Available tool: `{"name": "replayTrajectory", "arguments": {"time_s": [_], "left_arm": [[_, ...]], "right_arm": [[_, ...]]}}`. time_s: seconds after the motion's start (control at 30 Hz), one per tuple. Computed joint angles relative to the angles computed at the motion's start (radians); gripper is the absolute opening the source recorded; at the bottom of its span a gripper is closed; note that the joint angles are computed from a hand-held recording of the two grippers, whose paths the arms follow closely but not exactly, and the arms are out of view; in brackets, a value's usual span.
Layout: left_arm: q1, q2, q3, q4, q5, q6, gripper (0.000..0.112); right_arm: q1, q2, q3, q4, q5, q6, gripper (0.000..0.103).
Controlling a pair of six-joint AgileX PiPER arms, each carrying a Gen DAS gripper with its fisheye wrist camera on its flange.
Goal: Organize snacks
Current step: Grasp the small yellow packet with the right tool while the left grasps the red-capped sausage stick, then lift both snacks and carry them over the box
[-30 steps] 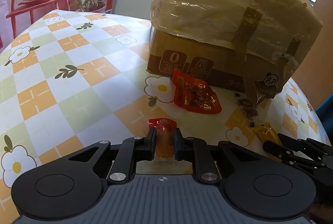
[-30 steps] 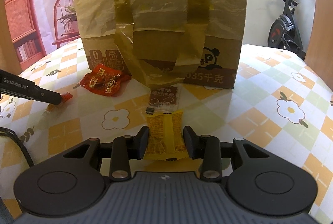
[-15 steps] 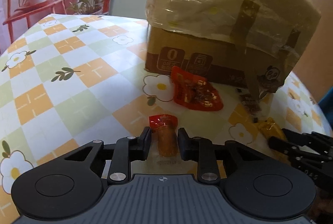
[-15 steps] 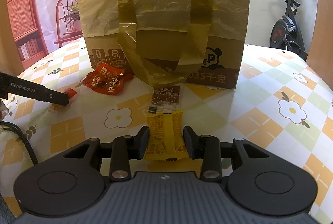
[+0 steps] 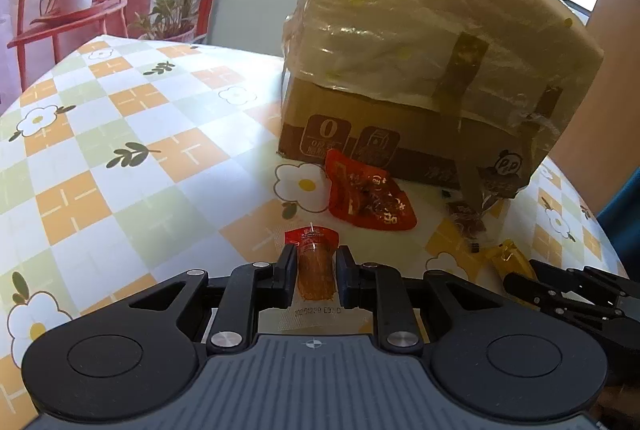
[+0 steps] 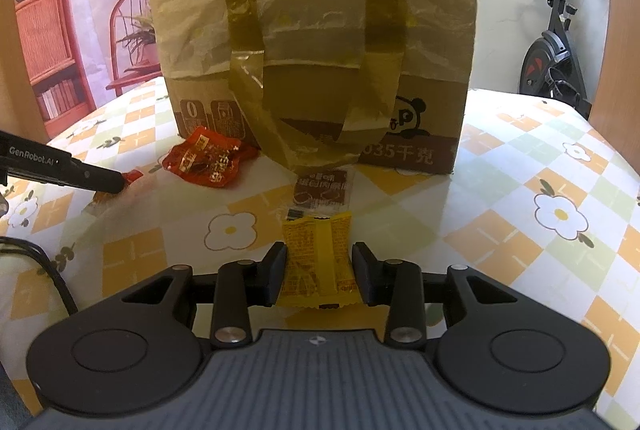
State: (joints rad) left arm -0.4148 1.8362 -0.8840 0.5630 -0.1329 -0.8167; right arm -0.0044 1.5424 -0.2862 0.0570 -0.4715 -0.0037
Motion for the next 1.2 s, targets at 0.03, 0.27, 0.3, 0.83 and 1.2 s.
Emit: {"name": "replayTrajectory", "arguments": {"time_s": [0.03,0.27,0.3,0.83,1.2], "left_arm": [[-0.001,-0.005,0.005,-0.013,-0.002,0.013,0.022],[-0.009,-0.057,0.078,-0.199,-0.062,0.217,0.022],[-0.006,-0.063,0.086,-0.212,-0.071,0.232,0.022],[0.030,-0.166,0.054,-0.056,-0.092,0.110,0.022],[0.001,-0.144,-0.290,0.256,-0.037,-0.200,0.022]], "right_arm": [[-0.002,-0.005,0.002,0.000,-0.002,0.003,0.038],[-0.039,-0.071,0.032,-0.055,-0.004,0.069,0.038],[-0.039,-0.080,0.031,-0.054,-0.001,0.069,0.038],[0.000,-0.270,-0.018,0.033,0.094,-0.036,0.038],[-0.112,-0.367,-0.279,-0.427,0.204,0.345,0.038]]}}
